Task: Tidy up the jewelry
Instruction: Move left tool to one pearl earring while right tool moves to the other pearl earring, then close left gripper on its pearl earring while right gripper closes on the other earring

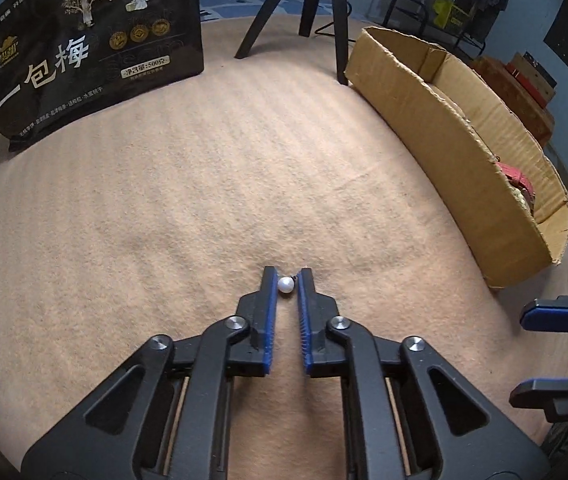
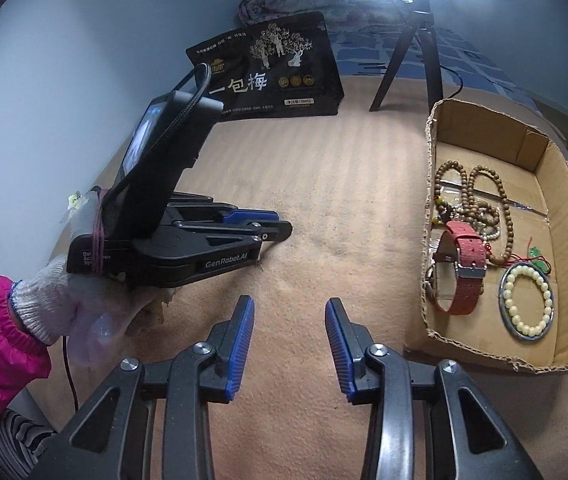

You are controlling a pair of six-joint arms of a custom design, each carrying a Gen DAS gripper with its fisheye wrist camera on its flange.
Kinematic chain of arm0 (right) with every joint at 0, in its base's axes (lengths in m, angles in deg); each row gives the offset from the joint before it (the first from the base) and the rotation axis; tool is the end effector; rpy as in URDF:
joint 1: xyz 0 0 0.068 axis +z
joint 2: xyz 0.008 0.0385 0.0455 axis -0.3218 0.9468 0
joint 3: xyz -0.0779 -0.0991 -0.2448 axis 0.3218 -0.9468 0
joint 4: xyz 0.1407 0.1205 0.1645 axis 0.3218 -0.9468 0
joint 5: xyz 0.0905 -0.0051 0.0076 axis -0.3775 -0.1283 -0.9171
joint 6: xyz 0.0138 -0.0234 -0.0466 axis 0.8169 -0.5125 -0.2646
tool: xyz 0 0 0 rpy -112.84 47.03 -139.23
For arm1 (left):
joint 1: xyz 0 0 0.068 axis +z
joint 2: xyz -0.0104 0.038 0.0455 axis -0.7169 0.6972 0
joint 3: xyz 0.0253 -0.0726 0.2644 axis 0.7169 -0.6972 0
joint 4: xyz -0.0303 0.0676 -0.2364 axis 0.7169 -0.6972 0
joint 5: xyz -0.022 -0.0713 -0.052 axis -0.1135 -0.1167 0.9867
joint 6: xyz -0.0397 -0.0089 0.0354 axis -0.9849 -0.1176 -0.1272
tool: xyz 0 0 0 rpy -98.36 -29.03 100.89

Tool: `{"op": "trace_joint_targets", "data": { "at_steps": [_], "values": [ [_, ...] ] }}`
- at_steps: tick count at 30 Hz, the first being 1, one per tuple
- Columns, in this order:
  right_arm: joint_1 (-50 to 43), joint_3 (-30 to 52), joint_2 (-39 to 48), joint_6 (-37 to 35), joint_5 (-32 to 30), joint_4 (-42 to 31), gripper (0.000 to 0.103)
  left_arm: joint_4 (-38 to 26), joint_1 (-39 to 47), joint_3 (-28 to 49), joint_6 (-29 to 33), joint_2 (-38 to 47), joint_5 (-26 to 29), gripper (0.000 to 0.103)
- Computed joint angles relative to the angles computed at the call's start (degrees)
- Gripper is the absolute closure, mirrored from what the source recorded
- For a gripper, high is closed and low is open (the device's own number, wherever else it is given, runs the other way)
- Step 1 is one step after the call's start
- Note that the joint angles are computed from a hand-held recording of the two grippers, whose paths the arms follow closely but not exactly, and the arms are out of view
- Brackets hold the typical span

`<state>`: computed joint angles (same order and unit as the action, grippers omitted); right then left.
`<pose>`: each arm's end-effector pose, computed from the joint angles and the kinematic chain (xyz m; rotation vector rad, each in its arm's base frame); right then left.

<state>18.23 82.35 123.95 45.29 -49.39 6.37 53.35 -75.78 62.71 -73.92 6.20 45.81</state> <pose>0.1359 0.1032 0.2529 -0.3369 2.6281 0.3882 0.2404 -0.1437 0.1770 0.5677 2.6115 -0.3822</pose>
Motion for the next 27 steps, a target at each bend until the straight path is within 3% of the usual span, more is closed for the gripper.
{"op": "trace_joint_targets", "data": {
  "at_steps": [27],
  "values": [
    [6.2, 2.2, 23.8, -1.5, 3.1, 16.3, 0.080, -2.0, 14.0, -11.2, 5.4, -12.2, 5.2, 0.095]
  ]
}}
